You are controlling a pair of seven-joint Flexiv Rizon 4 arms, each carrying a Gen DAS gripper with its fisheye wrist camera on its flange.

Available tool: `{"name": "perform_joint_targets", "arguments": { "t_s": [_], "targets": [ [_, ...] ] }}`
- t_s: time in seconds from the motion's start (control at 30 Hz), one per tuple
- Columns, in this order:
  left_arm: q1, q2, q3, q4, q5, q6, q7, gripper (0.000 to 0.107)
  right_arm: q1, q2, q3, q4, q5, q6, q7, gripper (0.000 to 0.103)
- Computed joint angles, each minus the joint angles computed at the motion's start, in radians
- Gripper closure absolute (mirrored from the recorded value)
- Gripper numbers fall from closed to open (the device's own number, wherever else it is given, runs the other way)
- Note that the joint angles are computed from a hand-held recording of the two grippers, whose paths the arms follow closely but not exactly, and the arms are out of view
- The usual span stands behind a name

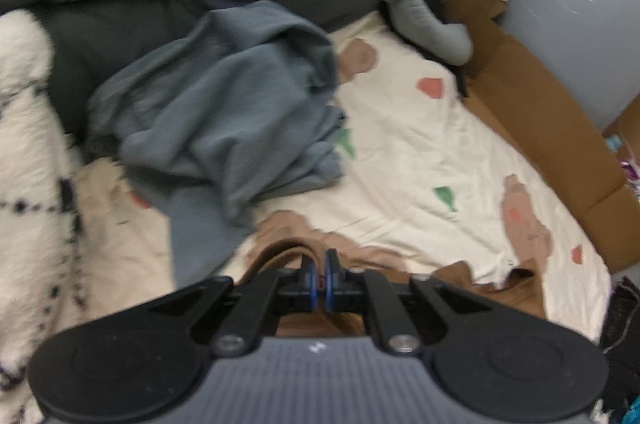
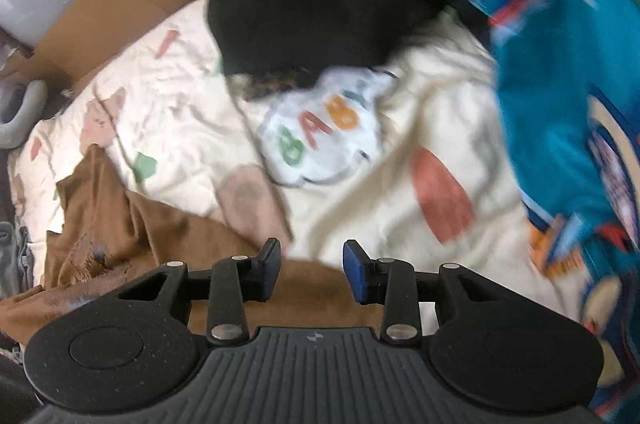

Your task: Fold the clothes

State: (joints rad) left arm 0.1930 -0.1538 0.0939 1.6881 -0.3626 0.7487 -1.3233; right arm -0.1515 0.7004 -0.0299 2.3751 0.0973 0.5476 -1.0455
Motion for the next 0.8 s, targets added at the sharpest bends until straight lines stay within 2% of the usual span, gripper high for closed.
{"name": "perform_joint_targets", "arguments": {
  "t_s": [0.13,0.23,0.4,0.8],
  "targets": [
    [0.013,0.011,0.026,-0.004,0.067,-0.028,-0.039,0.102,0.049,-0.092,-0.022,-0.021,0.013,0.091,-0.06,0.062],
    [0.027,0.012,0.036,-0.023,0.099,-0.091,-0.075,0.101,0.079,-0.158,-0.027,-0.042,0.037,0.153,-0.101,0.062],
    [0.027,0.013,0.041,-0.051,0.187,-0.093,-0.098,0.101,0.12,-0.247,-0.026,-0.08,0.088,0.224,-0.161,0.062],
    [0.019,-0.097,-0.002,-0.117,0.151,-0.089,-0.038,0.1,0.173,-0.436,-0.02,-0.174,0.201,0.327,-0.296,0.062]
  ]
}}
